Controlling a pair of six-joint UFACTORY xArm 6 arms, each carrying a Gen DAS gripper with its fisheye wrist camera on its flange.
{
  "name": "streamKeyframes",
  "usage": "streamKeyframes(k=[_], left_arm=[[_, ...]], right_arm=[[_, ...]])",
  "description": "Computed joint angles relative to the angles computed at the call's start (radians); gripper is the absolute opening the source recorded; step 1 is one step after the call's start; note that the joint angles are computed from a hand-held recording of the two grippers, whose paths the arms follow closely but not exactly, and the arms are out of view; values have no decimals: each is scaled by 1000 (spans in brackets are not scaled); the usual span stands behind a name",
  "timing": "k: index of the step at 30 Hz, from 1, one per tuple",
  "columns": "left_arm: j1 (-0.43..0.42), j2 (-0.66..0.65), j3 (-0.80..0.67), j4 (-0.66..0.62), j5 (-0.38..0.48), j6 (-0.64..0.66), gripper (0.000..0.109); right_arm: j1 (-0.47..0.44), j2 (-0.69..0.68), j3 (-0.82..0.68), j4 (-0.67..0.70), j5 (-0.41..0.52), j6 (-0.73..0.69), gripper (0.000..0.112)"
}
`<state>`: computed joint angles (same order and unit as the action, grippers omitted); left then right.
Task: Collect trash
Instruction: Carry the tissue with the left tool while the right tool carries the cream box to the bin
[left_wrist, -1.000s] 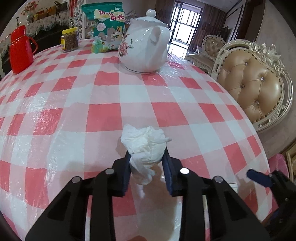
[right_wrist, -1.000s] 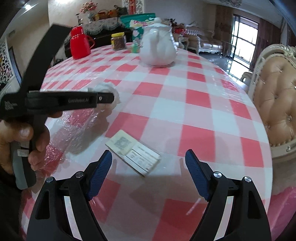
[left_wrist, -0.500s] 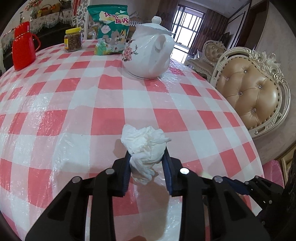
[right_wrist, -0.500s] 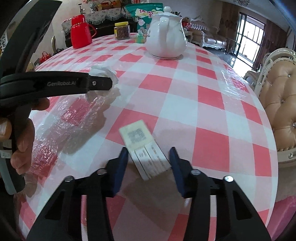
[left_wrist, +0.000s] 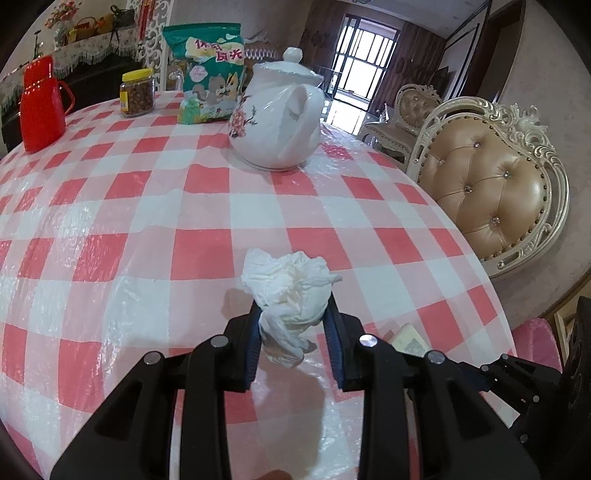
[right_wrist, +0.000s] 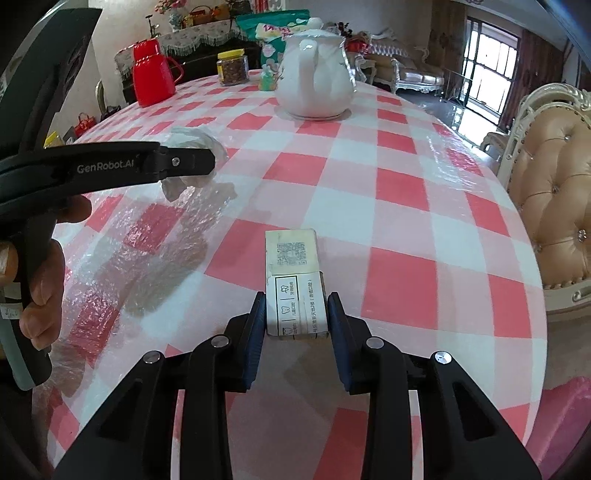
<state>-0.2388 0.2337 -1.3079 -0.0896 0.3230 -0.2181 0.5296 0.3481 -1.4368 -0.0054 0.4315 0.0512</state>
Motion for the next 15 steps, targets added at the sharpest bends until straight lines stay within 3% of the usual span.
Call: streamKeyframes(k=[15], left_arm=[[-65,-41,-4,58,-7,-16,30]], right_arm=[[-47,-160,164,-152,-64,180,32]])
